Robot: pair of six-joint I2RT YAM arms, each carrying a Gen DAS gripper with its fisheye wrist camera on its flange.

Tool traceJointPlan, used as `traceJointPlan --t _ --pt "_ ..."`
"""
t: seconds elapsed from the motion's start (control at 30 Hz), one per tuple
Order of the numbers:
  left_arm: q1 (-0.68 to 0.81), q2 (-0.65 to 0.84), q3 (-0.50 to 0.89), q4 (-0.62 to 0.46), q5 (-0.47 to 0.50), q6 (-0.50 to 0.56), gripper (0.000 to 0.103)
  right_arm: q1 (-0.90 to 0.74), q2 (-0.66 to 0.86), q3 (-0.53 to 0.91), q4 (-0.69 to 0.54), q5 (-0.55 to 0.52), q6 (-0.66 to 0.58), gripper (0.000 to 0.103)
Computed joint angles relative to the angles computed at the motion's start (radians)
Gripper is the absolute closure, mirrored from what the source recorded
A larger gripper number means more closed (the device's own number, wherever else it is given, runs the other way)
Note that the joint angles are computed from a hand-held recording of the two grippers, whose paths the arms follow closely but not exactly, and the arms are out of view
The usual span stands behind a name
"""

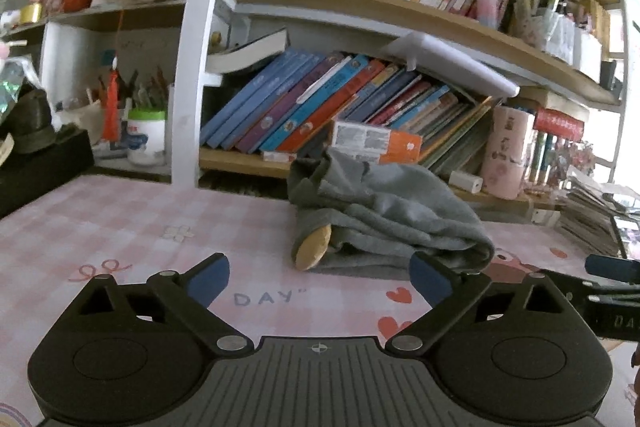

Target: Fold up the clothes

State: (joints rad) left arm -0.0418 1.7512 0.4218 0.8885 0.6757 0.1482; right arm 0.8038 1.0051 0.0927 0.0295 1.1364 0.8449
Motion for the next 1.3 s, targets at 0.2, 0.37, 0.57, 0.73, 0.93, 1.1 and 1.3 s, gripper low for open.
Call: traceJointPlan --t 0.2,0.37,0.57,0.73,0.93,1.1,1.3 --pt "-0.018 -0.01 0.004 -0.034 -0.047 0.017 0.004 0.013 0.022 0.011 -0.023 0.019 0.031 0.005" --pt "-0.043 -0.026 -0.011 -0.03 -0.09 0.046 0.001 0.008 0.03 0.021 -0.048 0.019 0.055 0.004" --pt "-0.069 -0.043 -0.028 -0.023 -0.122 0.094 0.0 -0.001 0.042 0.035 -0.084 0.019 0.091 0.002" --pt "-0.084 -0.049 -0.039 -0.011 -0.142 0.114 0.0 -0.017 0.041 0.037 -0.092 0.005 0.097 0.002" --pt "-0.086 -0.049 -0.044 0.0 -0.148 0.116 0.0 -0.019 0.047 0.04 -0.094 0.002 0.095 0.002" --pt "-0.084 -0.05 -0.043 -0.005 -0.147 0.114 0.0 -0.024 0.048 0.041 -0.093 -0.004 0.093 0.002" --pt "-0.084 -0.05 -0.043 -0.004 -0.143 0.118 0.0 -0.027 0.051 0.045 -0.097 -0.006 0.093 0.002"
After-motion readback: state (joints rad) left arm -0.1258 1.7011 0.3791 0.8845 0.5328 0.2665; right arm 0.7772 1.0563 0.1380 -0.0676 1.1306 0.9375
